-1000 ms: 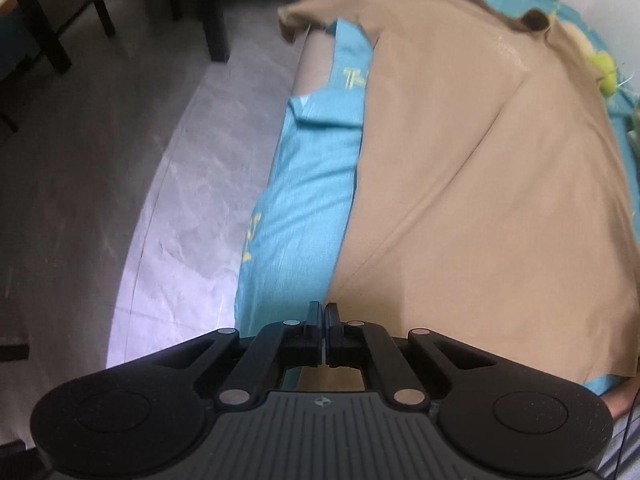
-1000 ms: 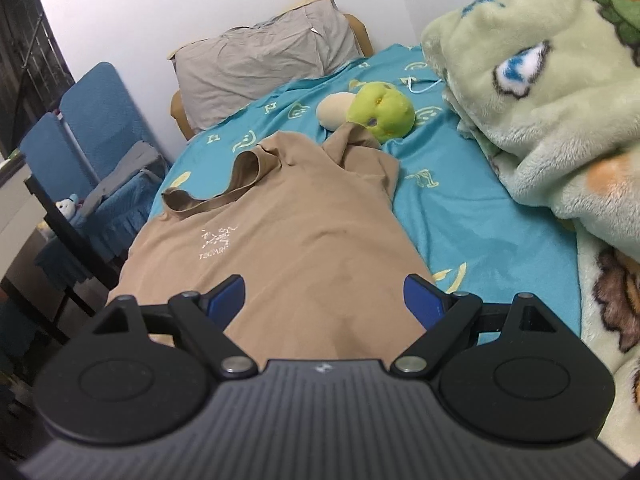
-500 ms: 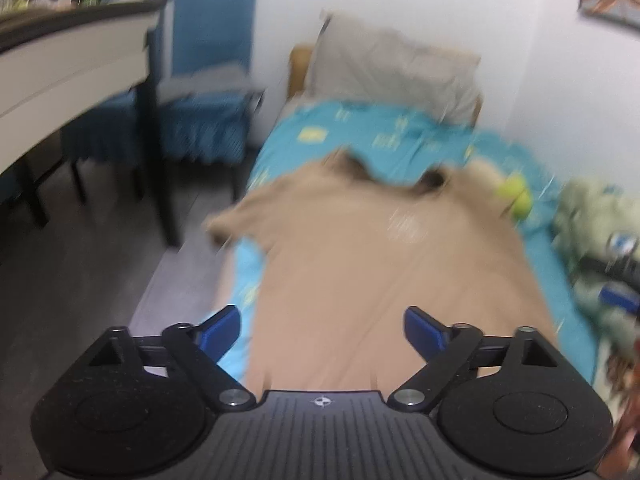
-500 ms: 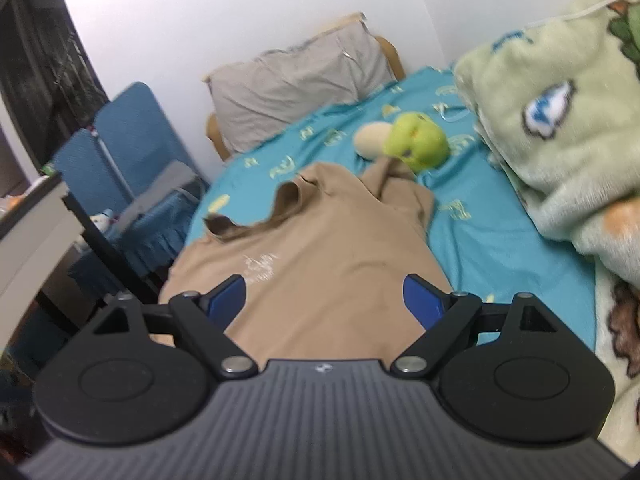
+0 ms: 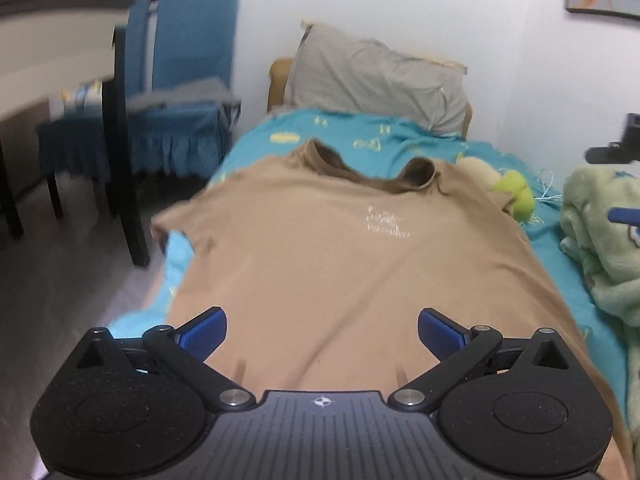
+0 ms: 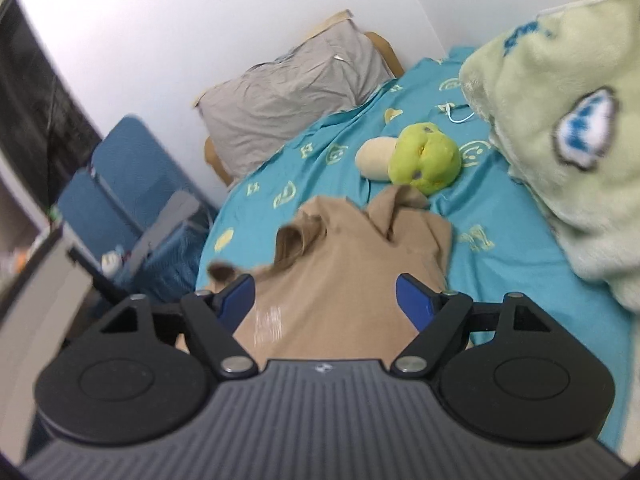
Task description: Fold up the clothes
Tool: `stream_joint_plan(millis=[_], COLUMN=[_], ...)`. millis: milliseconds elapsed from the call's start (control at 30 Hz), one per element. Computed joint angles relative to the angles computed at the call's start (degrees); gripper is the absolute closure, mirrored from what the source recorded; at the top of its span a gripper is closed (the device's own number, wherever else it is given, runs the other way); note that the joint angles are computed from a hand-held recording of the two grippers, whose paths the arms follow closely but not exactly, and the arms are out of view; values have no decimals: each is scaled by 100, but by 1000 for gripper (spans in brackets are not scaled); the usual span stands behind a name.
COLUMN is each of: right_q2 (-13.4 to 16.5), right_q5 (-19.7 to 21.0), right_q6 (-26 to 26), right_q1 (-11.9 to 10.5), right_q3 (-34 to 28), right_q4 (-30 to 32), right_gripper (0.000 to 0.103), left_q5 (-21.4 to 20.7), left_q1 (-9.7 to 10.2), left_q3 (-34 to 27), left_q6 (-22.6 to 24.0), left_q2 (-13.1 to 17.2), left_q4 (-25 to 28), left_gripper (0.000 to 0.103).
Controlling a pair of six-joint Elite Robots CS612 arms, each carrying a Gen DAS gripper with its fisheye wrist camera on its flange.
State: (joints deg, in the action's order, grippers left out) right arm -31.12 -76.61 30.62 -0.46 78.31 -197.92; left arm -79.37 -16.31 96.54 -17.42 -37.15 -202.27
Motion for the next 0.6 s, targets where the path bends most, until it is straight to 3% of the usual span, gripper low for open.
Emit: stream_joint_plan(millis=[100,233,400,500,567,600], right_q2=[474,1155,1798,2088,2141,2147], right_q5=[-225,-264,-356,86,116,81], right_q6=[2,649,346,450,248,141], right_q1=[-60,-182,-221,-261,-225,-203], right_q3=[-841,-1824,-2802,-3238,-3325,-3340], right_q4=[567,1273,1879,1844,1793,1769], right_gripper=[23,25,27,50,81,85], left_q5=[-92,-263,-623,-724,-737,-737], left_q1=[28,73,175,227,250,260], left_q3=[-82,-262,-530,-631,-652,-657], left_q6=[40,25,-249,-397,-518,-581], left_q2=[100,274,478,566,580,581], left_q4=[-164,-140,20,8,23,33], left_gripper=[0,0,0,0,0,0])
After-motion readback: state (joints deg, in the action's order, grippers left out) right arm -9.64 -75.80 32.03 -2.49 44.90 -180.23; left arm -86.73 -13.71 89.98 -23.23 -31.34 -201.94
